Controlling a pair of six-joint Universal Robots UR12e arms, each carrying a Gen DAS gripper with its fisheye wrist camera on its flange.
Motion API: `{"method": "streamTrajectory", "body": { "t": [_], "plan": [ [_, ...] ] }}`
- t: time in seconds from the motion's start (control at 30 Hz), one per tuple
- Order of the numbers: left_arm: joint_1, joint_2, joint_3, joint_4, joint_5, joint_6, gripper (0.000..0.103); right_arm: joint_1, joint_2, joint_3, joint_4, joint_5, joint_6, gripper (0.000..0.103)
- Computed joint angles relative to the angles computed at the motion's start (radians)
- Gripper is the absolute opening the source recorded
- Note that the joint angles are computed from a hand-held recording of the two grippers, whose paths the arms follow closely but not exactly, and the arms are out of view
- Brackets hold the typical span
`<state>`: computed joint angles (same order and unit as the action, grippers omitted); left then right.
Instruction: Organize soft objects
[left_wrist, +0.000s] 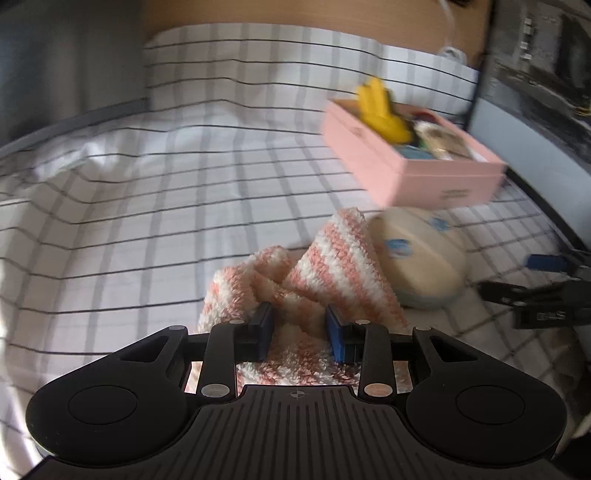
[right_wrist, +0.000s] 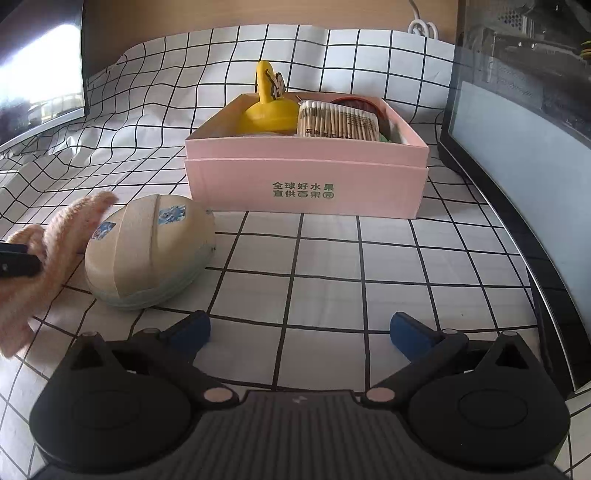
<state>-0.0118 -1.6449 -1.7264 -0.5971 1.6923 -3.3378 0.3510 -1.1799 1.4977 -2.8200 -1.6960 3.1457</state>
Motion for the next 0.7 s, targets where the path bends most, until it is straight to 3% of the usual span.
{"method": "streamTrajectory", "body": {
  "t": [0.17, 0.23, 0.33, 0.53, 0.7],
  "plan": [
    [0.026, 0.004, -0.006, -0.004, -0.091, -0.043, 0.037, 0.001, 0.002, 0.000, -0.005, -0.002, 0.001, 0.103],
    [0.031, 0.004, -0.009, 0.000, -0.129, -0.052, 0.047, 0.001, 0.002, 0.000, -0.004, -0.003, 0.002, 0.103],
    [0.036, 0.002, -0.009, 0.005, -0.170, -0.044, 0.052, 0.002, 0.002, 0.000, -0.004, -0.004, 0.003, 0.103],
    [0.038, 0.026, -0.022, 0.070, -0.163, -0.043, 0.051, 0.003, 0.002, -0.001, -0.003, -0.007, 0.005, 0.103],
    [0.046, 0.056, -0.049, 0.181, -0.040, -0.124, 0.051, 0.003, 0.003, -0.002, -0.002, -0.007, 0.005, 0.103]
  ]
}}
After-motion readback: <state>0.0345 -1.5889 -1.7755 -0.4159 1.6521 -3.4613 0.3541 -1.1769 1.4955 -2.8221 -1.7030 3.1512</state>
